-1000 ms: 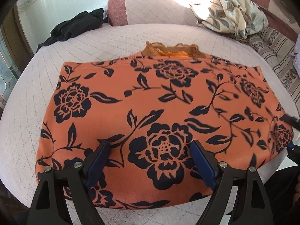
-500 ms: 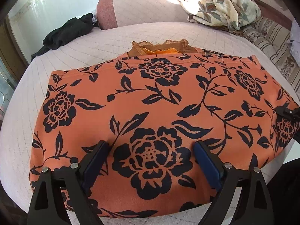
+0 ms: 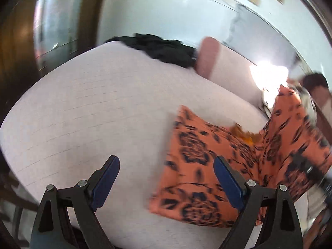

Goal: Fold small clothes

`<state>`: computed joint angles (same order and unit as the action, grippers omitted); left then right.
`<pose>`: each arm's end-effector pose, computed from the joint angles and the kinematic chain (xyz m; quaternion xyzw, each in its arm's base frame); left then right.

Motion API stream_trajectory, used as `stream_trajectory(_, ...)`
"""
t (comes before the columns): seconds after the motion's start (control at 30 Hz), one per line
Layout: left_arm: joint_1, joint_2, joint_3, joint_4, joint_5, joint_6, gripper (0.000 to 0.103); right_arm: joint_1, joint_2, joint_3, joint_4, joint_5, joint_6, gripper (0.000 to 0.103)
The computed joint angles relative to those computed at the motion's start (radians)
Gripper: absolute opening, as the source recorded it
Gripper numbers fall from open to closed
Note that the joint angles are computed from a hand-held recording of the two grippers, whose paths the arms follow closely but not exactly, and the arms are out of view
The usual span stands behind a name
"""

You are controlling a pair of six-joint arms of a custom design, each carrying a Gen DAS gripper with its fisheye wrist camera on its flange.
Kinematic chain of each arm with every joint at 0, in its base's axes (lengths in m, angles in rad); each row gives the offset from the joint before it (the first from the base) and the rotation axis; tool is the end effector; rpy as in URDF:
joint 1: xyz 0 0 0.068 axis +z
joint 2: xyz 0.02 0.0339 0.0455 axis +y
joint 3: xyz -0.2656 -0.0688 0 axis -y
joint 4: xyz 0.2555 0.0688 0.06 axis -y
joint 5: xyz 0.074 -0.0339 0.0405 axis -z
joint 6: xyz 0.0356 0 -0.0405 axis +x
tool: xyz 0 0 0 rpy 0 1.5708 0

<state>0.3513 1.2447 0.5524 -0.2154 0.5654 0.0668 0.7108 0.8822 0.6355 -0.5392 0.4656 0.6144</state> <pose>0.2262 0.0626 0.1662 -0.0388 0.9117 -0.1931 0.3605 0.1532 0.1108 0.2395 0.0448 0.9023 0.0609 0.4245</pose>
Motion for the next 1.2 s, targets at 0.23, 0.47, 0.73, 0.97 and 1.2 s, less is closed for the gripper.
stream_trajectory(0.23, 0.18, 0.174, 0.06, -0.038, 0.078, 0.108, 0.092, 0.07, 0.641, 0.039, 0.37, -0.184, 0.01, 0.029)
stream_trajectory(0.47, 0.16, 0.153, 0.073, -0.144, 0.203, 0.151, 0.092, 0.005, 0.279, -0.169, 0.397, -0.307, 0.046, 0.082)
stream_trajectory(0.73, -0.093, 0.108, 0.037, -0.159, 0.144, 0.097, 0.092, -0.119, -0.114, -0.293, 0.266, -0.355, 0.096, 0.082)
stream_trajectory(0.97, -0.189, 0.21, 0.077, -0.152, 0.113, 0.002, 0.076, -0.163, -0.315, -0.364, 0.167, -0.391, 0.119, 0.082)
stream_trajectory(1.2, -0.189, 0.336, 0.206, -0.294, 0.174, 0.036, 0.013, -0.232, -0.355, -0.379, 0.15, -0.446, 0.098, 0.082)
